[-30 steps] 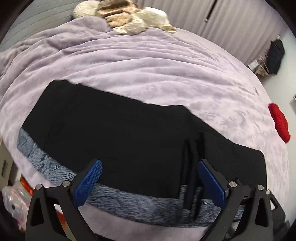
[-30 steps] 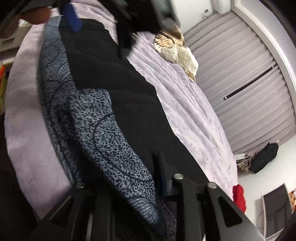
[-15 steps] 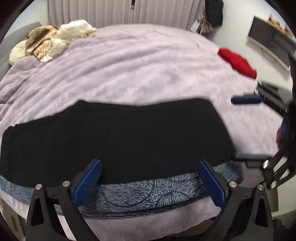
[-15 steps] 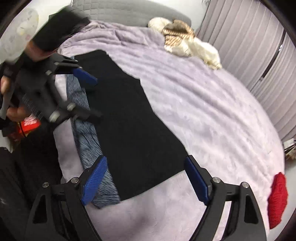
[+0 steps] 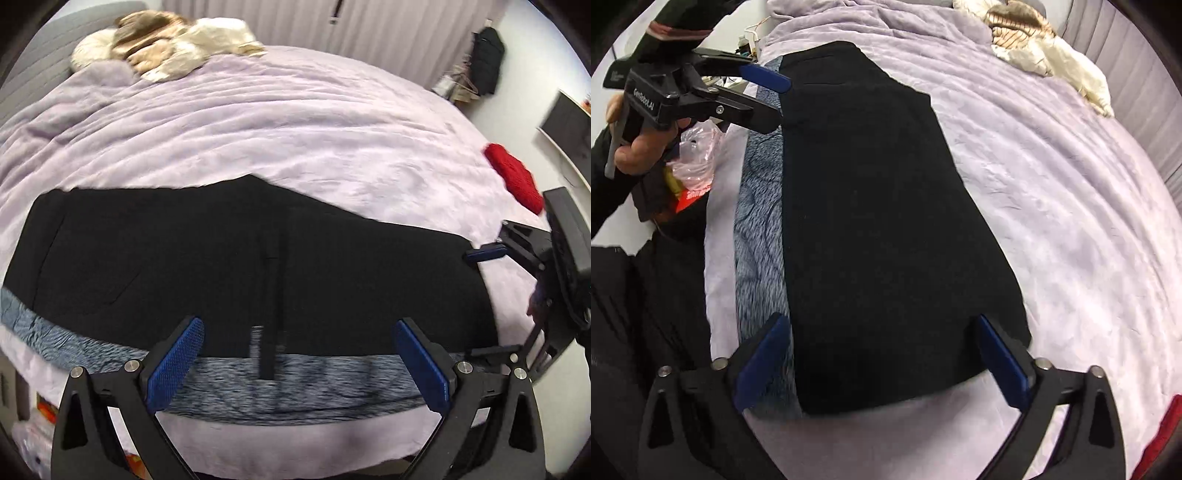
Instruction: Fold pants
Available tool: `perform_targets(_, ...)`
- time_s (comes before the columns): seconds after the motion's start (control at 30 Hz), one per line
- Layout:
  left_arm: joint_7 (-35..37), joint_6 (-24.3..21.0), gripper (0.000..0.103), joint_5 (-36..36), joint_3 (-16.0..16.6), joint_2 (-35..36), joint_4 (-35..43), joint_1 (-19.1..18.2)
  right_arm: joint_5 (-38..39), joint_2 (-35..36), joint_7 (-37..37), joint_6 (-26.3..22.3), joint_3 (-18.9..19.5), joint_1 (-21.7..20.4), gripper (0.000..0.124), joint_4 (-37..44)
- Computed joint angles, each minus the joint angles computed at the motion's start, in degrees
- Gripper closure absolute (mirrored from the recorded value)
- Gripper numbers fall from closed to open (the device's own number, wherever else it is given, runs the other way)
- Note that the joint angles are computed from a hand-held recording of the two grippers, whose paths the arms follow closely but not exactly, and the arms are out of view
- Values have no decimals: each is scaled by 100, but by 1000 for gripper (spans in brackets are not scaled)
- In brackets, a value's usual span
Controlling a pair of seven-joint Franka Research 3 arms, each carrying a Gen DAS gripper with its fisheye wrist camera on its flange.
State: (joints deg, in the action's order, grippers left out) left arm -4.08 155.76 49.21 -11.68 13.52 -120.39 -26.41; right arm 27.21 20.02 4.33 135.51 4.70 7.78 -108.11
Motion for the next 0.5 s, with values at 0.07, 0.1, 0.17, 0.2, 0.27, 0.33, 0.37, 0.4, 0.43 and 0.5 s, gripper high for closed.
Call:
perform_targets(0.07,-184,153,0,-114,37,-35,-168,78,69,207,87,-193,86,47,21,303)
perform_targets(0.1,-245,210,0,-148,53,-58,-244,107,126,283,120,-278,136,72,21,408)
perform_targets(0.17,-454,183,0,-12,117,-155,-388,103,85,435,215,-309,194,204,21,564)
perform_targets(0.2,-521,104,0,15,120,-223,-466,118,7,507,274,-314,222,304,21,639)
perform_targets(0.27,-643,-116,0,37,97,-324,-572,161,-127,678,416,-337,289,503,21,876)
perform_targets(0.33,-723,-294,0,16,55,-354,-611,221,-314,873,729,-416,313,735,21,1154)
perform_targets(0.37,-735,-312,0,21,43,-368,-651,259,-372,913,833,-329,418,756,21,1175)
perform_targets(0.4,-724,-265,0,18,35,-381,-704,309,-292,817,833,-223,323,961,21,996)
perform_targets(0.43,-687,-241,0,-39,20,-386,-739,357,-359,861,915,-172,428,965,21,1018)
perform_targets(0.5,-665,-191,0,-67,10,-456,-833,419,-406,961,929,-217,468,1018,21,1155)
